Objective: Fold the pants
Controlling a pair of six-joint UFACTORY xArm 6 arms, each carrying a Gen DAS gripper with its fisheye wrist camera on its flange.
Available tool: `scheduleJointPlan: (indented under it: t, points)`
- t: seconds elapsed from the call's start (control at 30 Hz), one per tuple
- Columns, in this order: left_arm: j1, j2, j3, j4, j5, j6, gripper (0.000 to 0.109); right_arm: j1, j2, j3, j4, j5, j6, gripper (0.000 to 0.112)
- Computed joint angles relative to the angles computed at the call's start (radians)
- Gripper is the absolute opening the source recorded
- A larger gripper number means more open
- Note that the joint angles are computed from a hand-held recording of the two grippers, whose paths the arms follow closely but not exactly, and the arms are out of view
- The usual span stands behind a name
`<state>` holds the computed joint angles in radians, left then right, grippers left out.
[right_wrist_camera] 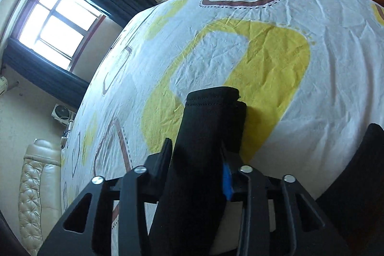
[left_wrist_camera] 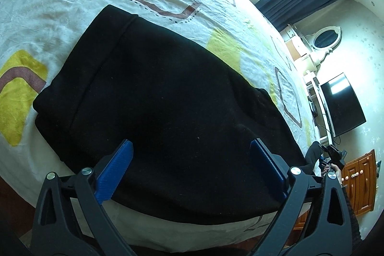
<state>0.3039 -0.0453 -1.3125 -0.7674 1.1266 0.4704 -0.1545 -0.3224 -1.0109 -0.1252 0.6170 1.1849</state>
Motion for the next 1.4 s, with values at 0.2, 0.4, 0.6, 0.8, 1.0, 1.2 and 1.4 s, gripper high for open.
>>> scheduleJointPlan:
  t: [0.2,0.4,0.6,0.8,1.0,1.2,1.4]
  points:
    - [-0.02,-0.023,0.03,0.023,-0.04,0.027,0.098,0.024,-0.159,0.093,0.0,-0.114,-0.051,0.009]
    - [-0.035,-0.038,0.048,0.034,-0.071,0.024,0.099,0.06,-0.631,0.378,-0.105,0.046,0.118,0.009]
    - [-0.06,-0.044,0.058,0.078,-0.113,0.012,0.099,0.112,-0.966,0.62,-0.085,0.231,0.298,0.009]
    - [-0.06,-0.082,0.071,0.105,-0.101,-0.012,0.099,0.196,-1.048,0.663,-0.234,0.262,0.514,0.009]
    - [-0.054,-0.115,0.1,0.077,-0.021,0.018,0.099,0.219,-1.144,0.72,-0.224,0.242,0.516,0.009]
    - [-0.084,-0.119,0.115,0.119,-0.069,-0.005,0.099,0.105,-1.07,0.742,-0.059,0.081,0.363,0.035]
    - [-0.059,-0.118,0.102,0.087,-0.013,-0.011,0.1,0.102,-1.09,0.713,-0.115,0.215,0.396,0.005]
